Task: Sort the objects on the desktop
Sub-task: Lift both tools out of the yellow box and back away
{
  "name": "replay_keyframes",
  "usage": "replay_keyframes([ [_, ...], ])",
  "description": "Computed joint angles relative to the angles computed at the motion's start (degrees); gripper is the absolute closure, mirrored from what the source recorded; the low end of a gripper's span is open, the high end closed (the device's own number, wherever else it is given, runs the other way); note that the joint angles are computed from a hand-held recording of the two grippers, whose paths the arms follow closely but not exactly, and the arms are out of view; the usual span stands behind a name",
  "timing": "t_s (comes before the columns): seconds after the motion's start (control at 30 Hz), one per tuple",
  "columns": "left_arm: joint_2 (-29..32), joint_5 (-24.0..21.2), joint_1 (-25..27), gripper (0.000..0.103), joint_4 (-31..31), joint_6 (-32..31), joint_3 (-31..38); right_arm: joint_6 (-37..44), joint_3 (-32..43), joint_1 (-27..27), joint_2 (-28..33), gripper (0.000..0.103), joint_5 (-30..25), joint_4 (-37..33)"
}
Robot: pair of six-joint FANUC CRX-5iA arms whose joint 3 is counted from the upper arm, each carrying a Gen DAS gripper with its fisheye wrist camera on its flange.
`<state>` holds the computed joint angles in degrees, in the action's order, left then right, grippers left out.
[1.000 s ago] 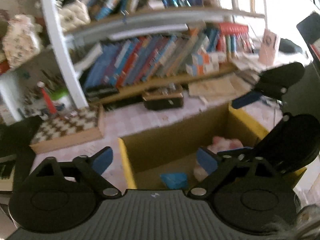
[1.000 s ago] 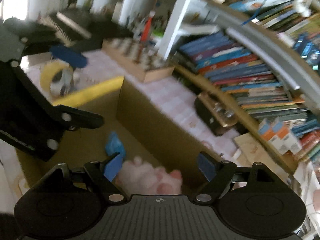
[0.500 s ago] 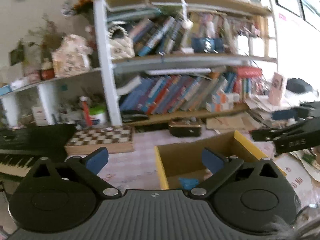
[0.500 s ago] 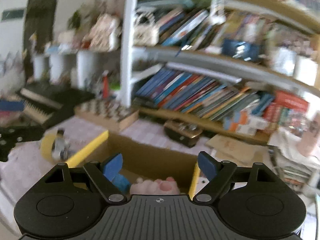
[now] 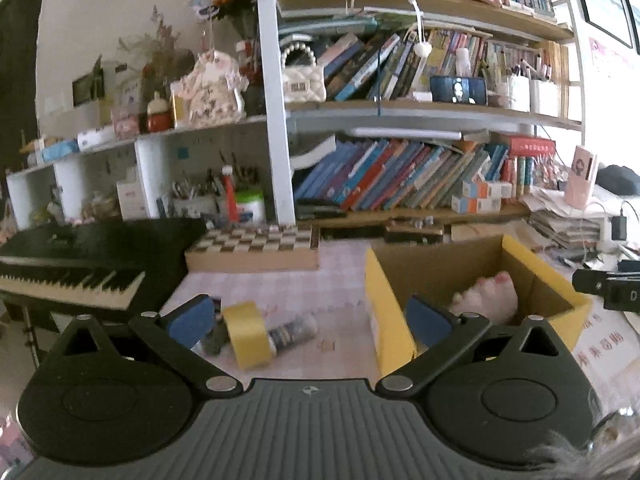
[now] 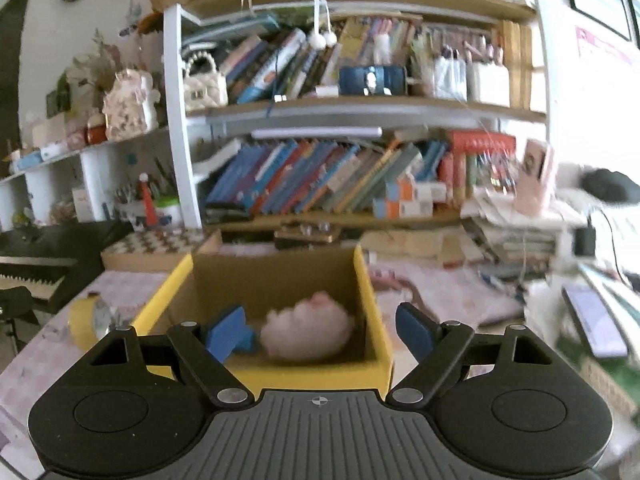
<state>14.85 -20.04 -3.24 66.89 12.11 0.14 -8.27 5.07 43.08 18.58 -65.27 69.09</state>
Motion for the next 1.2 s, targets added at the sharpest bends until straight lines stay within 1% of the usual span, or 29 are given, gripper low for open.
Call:
replay_keyframes([
  [0.13,-1.27,-4.19,2.87,0.0,-1.11,0.06,-2.1,-0.87,3.0,3.26,2.03,0.018,-4.09,-3.64],
  [0.2,-1.39,-7.08,4.62,0.0,-3.17,1.87,-1.97,-1.09,4.6,4.81,3.03,0.018,-5.74,-5.68],
  [0.23,-1.48,-8.01,5.2,0.0,-3.19,1.9,-2.14,-1.24,5.29,5.51,3.47,0.018,-6.48,-6.5],
  [0.4,-1.72,-11.63,7.8,0.0,-2.15,0.76,-2.89,-1.11,9.27,8.53,5.93,0.018,-10.08,-10.82],
  [0.5,-1.94,-13.83,9.33,0.0,-2.57,0.87,-3.43,-1.48,11.64,9.87,7.29,0.018,-11.69,-13.63],
  [0.63,-1.91,-16.69,11.46,0.0,-6.46,3.66,-3.09,-1.68,15.03,11.31,9.35,0.018,-13.62,-16.28],
  [0.7,-2.0,-17.9,12.46,0.0,-7.5,3.87,-3.31,-1.61,16.58,12.03,10.42,0.018,-14.63,-17.04],
  [0.97,-2.03,-23.51,16.38,0.0,-12.35,4.29,-3.24,-0.22,23.46,13.94,14.89,0.018,-17.89,-20.67],
  [1.2,-1.32,-25.55,18.92,0.0,-14.29,4.45,-2.3,2.44,28.73,14.5,18.21,0.018,-16.84,-23.57],
])
